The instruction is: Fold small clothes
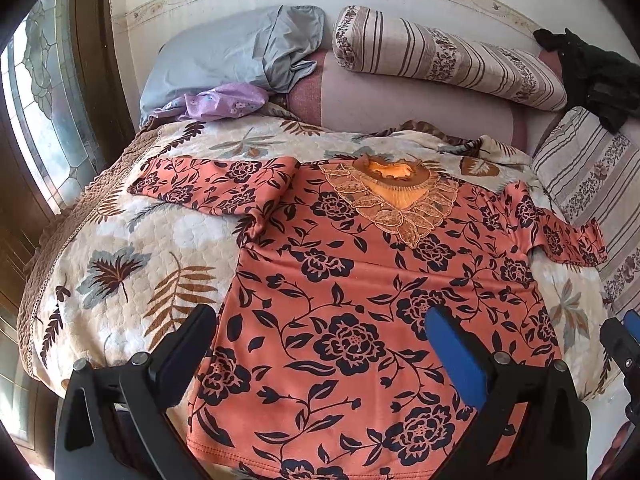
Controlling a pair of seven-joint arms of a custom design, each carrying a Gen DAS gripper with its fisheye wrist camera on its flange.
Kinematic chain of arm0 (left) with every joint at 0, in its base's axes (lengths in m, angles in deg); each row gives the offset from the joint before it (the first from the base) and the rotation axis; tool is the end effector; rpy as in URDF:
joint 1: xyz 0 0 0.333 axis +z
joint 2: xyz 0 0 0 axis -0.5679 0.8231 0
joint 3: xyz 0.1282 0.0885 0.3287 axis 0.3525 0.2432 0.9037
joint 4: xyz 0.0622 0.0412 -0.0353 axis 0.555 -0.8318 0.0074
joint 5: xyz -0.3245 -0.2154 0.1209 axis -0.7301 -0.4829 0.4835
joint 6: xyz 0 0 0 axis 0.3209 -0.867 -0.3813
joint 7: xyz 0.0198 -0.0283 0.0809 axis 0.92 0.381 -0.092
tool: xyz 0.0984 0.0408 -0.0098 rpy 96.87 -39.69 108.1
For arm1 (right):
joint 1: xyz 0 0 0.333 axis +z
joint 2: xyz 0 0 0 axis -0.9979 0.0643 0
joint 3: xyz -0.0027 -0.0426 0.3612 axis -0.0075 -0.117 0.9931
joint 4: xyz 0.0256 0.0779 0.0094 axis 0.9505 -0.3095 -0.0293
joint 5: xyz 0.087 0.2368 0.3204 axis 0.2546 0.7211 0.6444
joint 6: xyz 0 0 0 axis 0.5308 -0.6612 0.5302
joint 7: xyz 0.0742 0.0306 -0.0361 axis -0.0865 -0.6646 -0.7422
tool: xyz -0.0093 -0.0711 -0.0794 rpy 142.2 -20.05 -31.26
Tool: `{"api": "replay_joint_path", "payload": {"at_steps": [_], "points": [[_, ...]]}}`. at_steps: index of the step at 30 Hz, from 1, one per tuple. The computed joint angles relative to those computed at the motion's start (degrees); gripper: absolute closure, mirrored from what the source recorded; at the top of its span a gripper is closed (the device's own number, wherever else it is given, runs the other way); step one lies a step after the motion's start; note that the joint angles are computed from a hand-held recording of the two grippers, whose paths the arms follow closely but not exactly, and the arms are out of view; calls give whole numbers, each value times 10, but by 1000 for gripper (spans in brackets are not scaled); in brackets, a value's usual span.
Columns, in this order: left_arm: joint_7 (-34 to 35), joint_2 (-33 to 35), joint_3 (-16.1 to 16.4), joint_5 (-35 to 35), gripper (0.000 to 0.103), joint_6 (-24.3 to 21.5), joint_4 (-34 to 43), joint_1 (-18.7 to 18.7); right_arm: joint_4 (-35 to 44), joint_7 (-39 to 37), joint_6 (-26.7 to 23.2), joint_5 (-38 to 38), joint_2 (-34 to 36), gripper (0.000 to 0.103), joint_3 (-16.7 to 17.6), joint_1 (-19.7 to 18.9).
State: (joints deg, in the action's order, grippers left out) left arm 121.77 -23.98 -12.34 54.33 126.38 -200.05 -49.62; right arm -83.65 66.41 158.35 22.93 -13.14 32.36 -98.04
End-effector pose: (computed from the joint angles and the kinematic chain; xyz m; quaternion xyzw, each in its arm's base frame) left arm 0.5412 -0.3054 0.5663 -0.6136 0.7052 -0.2741 0.2261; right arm 0.4736 0.0936 0.5558 -0.5446 0.7215 -0.2859 0.3180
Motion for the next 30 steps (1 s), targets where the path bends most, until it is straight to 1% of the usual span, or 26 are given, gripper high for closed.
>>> {"api": "replay_joint_path", "payload": {"at_steps": [10,22,30], "points": [[8,8,1,-8,0,-4,6,-1,13,10,-9,-13,11,0,-6,3],[13,14,2,-9,0,-4,12,-3,19,16,-7,-21,17,0,-17,12],[11,16,1,-6,0,-5,14,-5,19,19,-6,-25,16,0,-18,12]]}}
